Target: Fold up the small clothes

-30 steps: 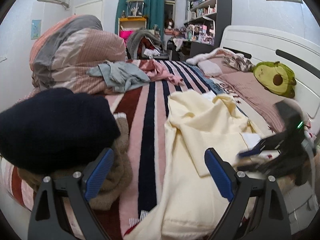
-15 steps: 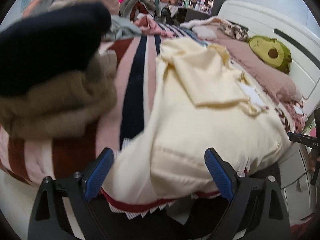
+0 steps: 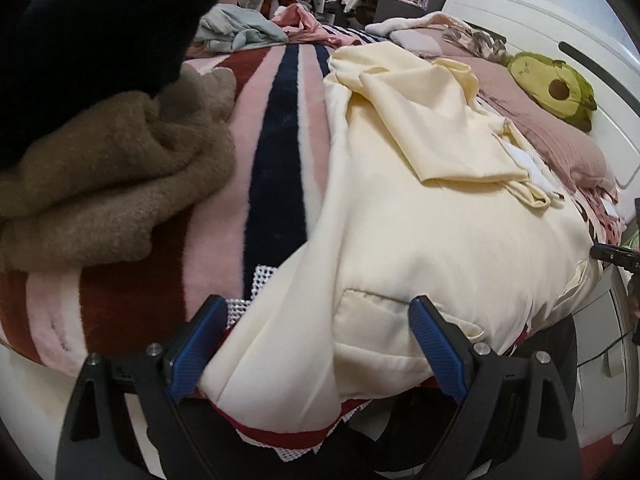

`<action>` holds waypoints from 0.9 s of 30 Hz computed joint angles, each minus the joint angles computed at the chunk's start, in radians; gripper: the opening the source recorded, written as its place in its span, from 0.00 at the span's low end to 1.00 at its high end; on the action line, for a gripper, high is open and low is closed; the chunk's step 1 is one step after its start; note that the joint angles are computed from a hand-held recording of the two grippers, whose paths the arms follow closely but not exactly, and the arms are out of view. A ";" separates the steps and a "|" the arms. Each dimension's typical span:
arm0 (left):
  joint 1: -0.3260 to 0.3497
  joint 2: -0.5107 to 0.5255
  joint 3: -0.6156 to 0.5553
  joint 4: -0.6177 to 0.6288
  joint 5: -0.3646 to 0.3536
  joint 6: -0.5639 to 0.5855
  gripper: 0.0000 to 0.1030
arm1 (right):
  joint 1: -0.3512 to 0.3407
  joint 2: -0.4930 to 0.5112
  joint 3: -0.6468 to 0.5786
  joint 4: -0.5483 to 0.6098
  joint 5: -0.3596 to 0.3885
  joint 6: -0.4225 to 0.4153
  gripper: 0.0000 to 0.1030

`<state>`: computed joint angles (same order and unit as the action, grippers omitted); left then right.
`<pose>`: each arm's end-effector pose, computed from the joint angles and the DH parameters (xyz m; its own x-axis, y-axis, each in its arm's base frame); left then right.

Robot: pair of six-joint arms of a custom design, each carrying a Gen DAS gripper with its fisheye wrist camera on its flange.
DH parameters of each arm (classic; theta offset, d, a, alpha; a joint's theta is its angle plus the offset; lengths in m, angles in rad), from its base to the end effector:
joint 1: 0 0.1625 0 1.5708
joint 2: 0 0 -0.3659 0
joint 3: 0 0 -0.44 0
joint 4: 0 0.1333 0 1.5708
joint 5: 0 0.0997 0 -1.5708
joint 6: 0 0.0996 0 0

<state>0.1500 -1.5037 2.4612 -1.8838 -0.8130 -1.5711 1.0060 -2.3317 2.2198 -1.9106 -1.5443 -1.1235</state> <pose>-0.2803 -0.2464 0.0500 -0.7905 -0.1197 -0.6006 0.2995 0.7799 -0.5496 -0.0554 -0.3415 0.4306 -0.8021 -0.4580 0.3832 -0.5586 0.8023 -0.2103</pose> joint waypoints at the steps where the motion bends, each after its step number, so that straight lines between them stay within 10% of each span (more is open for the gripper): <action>1: 0.001 -0.002 -0.001 -0.001 -0.004 0.006 0.86 | 0.007 0.024 -0.013 0.035 -0.023 0.007 0.58; 12: -0.022 -0.005 0.027 -0.117 -0.075 0.067 0.56 | 0.059 0.089 -0.039 0.264 -0.074 -0.037 0.58; 20: -0.023 0.030 0.033 -0.229 -0.098 0.104 0.33 | 0.033 0.130 -0.038 0.342 -0.041 -0.009 0.39; 22: -0.022 0.037 0.028 -0.230 -0.112 0.107 0.14 | 0.040 0.137 -0.025 0.344 -0.057 -0.009 0.29; 27: -0.021 0.049 0.020 -0.281 -0.107 0.138 0.08 | 0.059 0.145 -0.021 0.377 0.001 0.007 0.08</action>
